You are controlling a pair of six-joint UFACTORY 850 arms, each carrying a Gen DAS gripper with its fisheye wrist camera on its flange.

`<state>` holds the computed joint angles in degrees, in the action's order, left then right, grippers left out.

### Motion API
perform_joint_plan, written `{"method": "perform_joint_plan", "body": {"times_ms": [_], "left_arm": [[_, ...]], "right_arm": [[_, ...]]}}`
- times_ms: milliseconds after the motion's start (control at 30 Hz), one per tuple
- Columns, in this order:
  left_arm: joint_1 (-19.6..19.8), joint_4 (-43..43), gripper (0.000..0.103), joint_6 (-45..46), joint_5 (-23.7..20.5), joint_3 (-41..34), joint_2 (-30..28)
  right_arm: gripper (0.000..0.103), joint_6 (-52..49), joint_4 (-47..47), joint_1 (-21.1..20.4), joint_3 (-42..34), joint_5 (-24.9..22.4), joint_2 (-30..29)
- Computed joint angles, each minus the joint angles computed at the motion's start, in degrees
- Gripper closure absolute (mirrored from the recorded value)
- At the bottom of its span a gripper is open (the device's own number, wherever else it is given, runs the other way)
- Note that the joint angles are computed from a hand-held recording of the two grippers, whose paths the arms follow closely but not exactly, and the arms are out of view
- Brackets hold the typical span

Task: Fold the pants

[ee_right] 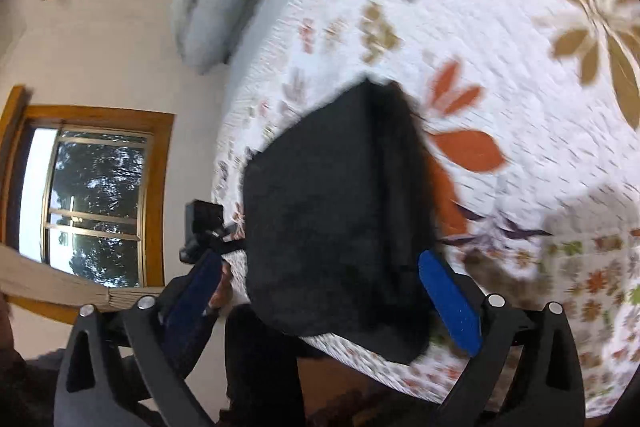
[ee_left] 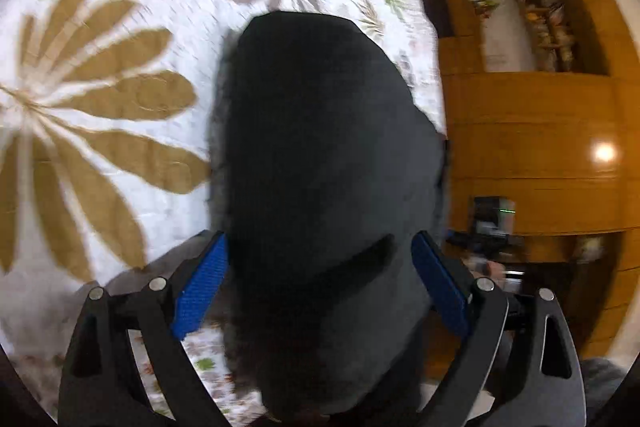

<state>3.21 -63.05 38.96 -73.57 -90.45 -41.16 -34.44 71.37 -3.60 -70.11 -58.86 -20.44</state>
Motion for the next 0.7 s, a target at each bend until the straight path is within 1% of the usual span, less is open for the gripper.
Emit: {"method": "perform_joint_plan", "body": {"times_ms": [33, 133, 233, 433, 533, 633, 700], "left_arm": [[0.2, -1.4, 0.01, -0.2, -2.5, -1.1, -1.5], [0.6, -3.2, 0.009, -0.8, -7.2, -3.2, -4.6], [0.5, -4.6, 0.008, -0.7, -9.9, -4.4, -6.3], [-0.7, -1.5, 0.008, -0.9, -10.9, -6.5, -7.6], [-1.3, 1.8, 0.008, -1.6, -9.5, -7.9, -7.5], [-2.9, 2.2, 0.005, -1.8, -9.3, -8.0, -7.3], [-4.1, 2.8, 0.005, -1.5, -8.8, -8.1, -7.2]], "right_arm": [[0.003, 1.0, -1.5, -0.1, -0.5, -0.5, -1.1], [0.003, 0.0, -1.3, -0.3, -1.4, -3.6, -4.3], [0.003, -1.9, 0.2, 0.4, -2.6, -5.4, -6.7], [0.003, -2.6, -1.1, 2.9, -6.3, -7.8, -9.7], [0.003, -2.5, -1.8, 3.5, -6.8, -7.7, -10.1], [0.003, -2.8, -0.7, 3.8, -7.0, -7.7, -10.6], [0.003, -2.8, -0.6, 4.4, -8.1, -7.6, -11.6]]}}
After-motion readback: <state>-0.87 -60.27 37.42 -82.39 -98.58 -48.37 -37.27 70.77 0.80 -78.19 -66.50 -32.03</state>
